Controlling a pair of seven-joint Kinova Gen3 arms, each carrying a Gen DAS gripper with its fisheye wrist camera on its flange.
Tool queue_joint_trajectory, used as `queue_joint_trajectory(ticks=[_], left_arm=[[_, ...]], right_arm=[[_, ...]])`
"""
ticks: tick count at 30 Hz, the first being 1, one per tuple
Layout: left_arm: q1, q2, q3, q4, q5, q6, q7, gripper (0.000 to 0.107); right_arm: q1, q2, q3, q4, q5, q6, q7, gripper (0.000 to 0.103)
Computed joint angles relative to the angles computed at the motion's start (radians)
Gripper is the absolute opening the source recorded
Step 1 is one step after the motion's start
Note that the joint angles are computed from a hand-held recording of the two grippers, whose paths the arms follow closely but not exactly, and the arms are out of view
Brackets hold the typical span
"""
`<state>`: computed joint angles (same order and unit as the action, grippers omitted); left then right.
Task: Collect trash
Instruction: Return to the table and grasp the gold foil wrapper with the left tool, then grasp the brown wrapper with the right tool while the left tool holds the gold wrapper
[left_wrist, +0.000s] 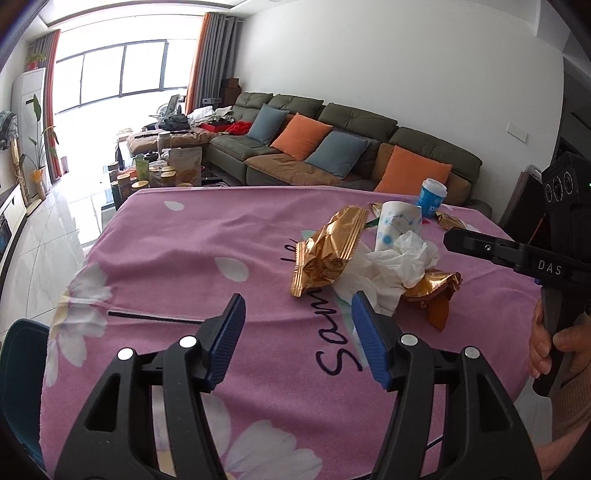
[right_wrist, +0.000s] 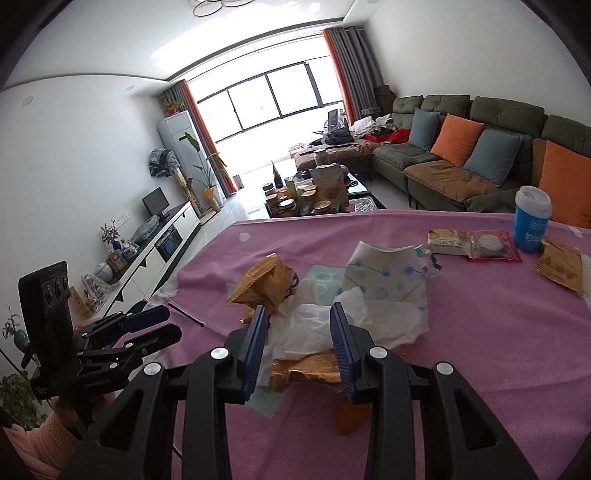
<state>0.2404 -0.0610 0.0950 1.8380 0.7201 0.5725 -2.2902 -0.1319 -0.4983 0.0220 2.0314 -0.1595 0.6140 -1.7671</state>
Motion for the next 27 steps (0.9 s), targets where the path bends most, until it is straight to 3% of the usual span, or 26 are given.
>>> queue_joint_trajectory(ticks=[9, 14, 17, 22, 27], left_arm=[[0.05, 0.109, 0.082, -0.115, -0.197, -0.038, 0.176, 0.059], [0.063, 0.164, 0.105, -0.172, -0.282, -0.033, 0.256, 0.054], [0.051, 0.186, 0.116, -0.194, -0.278, -0.014, 0.257, 0.048], [0.027, 0.215, 0.131, -0.221, -0.248, 0.023, 0.23, 0.025], [0.011, 0.211, 0.136, -0.21, -0.214, 0.02, 0.2, 0.017]], right_arm=[[-0.016, -0.035, 0.125, 0.064, -0.036, -0.004, 0.049, 0.033], [-0.039, -0.052, 0.152, 0.084, -0.065, 0.002, 0.094, 0.036], [-0.044, -0.07, 0.154, 0.094, -0.075, 0.0, 0.111, 0.041], [-0.054, -0.088, 0.157, 0.093, -0.081, 0.012, 0.138, 0.042], [-0.066, -0.09, 0.142, 0.082, -0.077, 0.033, 0.167, 0.047]])
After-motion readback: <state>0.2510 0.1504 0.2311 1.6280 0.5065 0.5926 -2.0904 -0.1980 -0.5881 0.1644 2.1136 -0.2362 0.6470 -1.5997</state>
